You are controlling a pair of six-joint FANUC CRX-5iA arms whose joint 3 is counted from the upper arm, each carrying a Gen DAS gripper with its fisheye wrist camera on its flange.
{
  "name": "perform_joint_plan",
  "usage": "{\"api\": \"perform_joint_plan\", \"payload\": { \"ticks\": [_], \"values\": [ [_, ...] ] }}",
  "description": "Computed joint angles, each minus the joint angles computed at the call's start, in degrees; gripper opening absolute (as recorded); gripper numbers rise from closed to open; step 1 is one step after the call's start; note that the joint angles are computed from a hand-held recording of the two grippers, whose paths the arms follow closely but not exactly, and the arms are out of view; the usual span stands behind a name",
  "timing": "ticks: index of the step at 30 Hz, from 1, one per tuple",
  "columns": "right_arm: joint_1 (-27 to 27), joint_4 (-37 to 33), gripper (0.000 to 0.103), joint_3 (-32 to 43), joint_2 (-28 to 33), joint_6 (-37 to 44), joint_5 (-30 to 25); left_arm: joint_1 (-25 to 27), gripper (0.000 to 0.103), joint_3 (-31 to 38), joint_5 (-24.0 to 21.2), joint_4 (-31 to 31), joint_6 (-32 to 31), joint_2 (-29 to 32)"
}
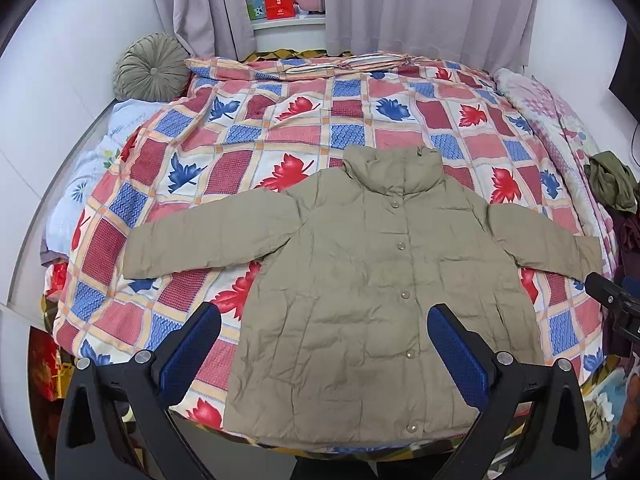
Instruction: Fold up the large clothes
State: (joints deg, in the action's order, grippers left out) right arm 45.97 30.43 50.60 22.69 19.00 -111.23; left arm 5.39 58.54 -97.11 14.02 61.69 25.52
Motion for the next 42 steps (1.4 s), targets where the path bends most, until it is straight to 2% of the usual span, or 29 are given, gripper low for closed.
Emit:
{"api": "perform_joint_plan", "payload": {
  "ticks": [5, 15, 27, 42],
  "values": [
    [-0.6, -0.3, 0.103, 2.7, 1.7, 1.6, -0.7, -0.2, 0.103, 4.1, -1.6, -0.2, 1.2, 2.6],
    [-1.5, -0.2, 0.103, 5.8, 3.8, 3.5, -2.0, -0.1, 0.103, 6.9, -3.1, -1.0, 0.7, 4.9],
    [-2.0, -2.1, 0.103, 2.6, 2.8, 4.0, -1.6, 0.3, 0.103, -2.6, 1.6, -1.7, 1.1, 0.9],
    [-1.7, -2.3, 0.103, 2.8, 3.5, 4.4, -1.7, 0.5, 0.103, -4.8, 2.3, -2.0, 1.1, 0.0]
  ]
}}
